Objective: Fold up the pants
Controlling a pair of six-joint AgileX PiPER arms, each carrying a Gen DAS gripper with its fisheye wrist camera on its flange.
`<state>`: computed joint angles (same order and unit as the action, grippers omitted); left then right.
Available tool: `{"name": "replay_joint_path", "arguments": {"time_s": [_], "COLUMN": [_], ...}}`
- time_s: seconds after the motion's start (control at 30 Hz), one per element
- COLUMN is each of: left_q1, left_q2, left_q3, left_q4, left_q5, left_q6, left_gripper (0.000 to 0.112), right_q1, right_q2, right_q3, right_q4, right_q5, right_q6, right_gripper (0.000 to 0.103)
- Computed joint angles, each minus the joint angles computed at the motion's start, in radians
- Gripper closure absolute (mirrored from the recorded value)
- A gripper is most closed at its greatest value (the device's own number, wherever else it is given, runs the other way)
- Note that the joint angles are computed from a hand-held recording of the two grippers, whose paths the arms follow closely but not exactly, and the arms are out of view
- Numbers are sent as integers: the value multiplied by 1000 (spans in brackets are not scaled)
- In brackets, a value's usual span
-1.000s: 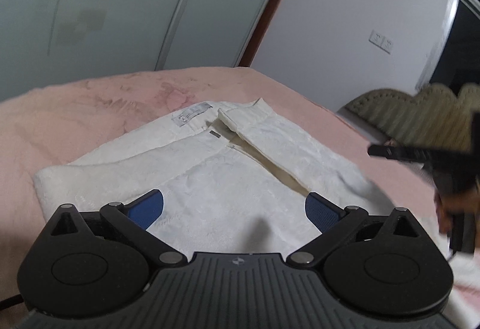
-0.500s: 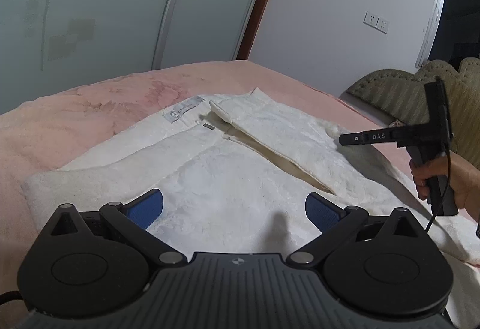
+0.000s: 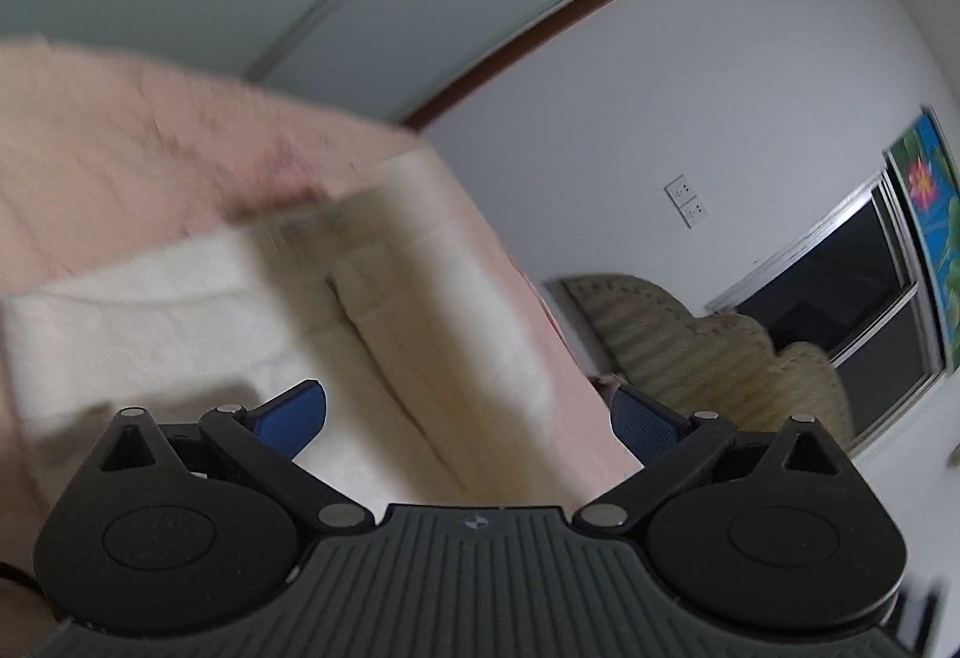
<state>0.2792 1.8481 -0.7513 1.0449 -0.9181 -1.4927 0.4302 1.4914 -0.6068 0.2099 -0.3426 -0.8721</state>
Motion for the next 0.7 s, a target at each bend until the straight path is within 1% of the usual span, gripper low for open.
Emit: {"name": "replay_joint_path", "arguments": {"time_s": [0.03,0.07,0.13,0.17,0.23,0.27,0.3,0.33,0.37,0.4,0.43,0.47,0.5,0.53,0.57,0.63,0.7], "left_q1": [-9,-27,-63,-75,-91,-93,-93,-91,-87,-87,-87,-92,-93,-94,-76,-75,-88], "left_q2": [21,34,51,61,79,85,91,96,107,118,120,117,124,124,119,103,68], "left_q3": [-41,-83,-154,-181,-221,-242,-253,-255,-265,-282,-292,-293,-307,-302,-281,-255,-217], "left_q4": [35,65,121,136,154,190,205,206,218,242,271,277,282,262,247,206,150], "left_q5": [19,67,175,207,241,251,249,238,222,228,248,268,278,277,260,256,269], "left_q6": [-63,-132,-256,-291,-331,-377,-403,-408,-407,-415,-425,-415,-406,-373,-328,-244,-144], "left_gripper": [10,10,12,13,18,20,26,44,58,79,92,95,106,107,108,109,109], "right_q1": [18,34,38,39,64,81,97,123,154,193,225,238,241,232,217,176,130], "right_q2": [7,12,32,33,42,46,50,63,83,105,129,150,160,157,153,129,93], "right_q3": [22,42,61,76,101,110,127,143,155,159,163,162,169,177,183,191,194], "right_q4": [36,73,57,44,92,127,161,217,279,365,446,497,523,543,552,573,590], "right_q5": [-29,-56,-90,-105,-167,-193,-226,-282,-343,-392,-436,-471,-490,-491,-490,-474,-426], "right_q6": [-16,-30,46,86,77,66,50,10,-40,-111,-179,-230,-252,-266,-268,-268,-261], "right_gripper": [95,95,95,95,95,95,95,95,92,85,81,73,69,67,66,66,70]}}
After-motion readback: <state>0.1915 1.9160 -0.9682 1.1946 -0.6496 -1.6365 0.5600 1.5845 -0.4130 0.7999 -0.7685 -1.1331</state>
